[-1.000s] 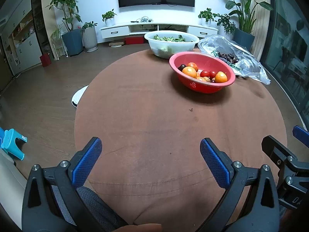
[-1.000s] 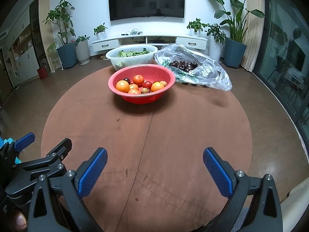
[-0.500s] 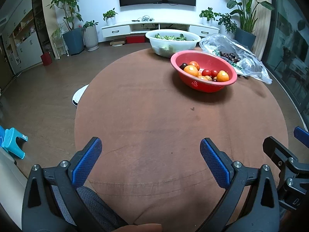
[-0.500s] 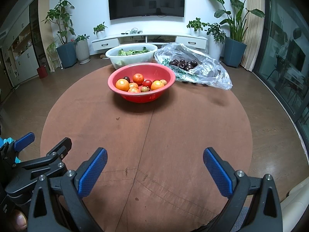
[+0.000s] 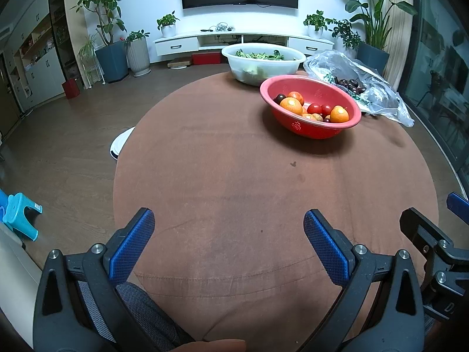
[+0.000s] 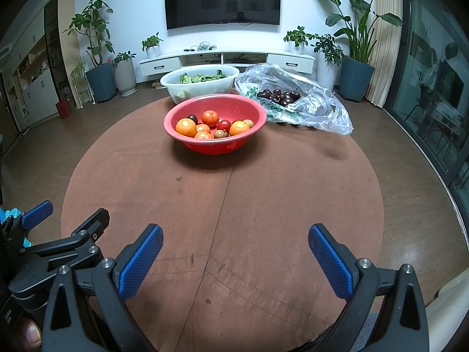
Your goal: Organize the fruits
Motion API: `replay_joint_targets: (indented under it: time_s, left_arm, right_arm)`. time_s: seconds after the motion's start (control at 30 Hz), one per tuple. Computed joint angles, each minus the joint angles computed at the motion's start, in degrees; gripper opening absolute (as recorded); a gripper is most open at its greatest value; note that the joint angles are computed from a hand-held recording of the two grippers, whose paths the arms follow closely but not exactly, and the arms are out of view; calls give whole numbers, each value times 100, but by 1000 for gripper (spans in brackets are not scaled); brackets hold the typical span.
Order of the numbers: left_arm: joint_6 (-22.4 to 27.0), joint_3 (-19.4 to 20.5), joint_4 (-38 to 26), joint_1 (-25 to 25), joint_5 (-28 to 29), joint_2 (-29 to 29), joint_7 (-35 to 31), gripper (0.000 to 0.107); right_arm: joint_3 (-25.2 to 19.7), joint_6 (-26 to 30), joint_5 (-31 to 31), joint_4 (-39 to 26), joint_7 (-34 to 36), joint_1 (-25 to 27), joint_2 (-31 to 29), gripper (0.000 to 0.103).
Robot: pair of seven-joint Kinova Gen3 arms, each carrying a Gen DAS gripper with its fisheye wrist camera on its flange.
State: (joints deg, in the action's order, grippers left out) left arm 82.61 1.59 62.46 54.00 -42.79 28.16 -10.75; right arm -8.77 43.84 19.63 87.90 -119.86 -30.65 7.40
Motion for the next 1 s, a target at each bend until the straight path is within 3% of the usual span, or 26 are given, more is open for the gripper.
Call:
replay_joint_targets:
  time_s: [1.0]
  left_arm:
    - [18, -4, -20, 7, 4, 15, 3, 103]
  right_arm:
    - [-3, 65, -22, -52, 27, -2, 1, 102]
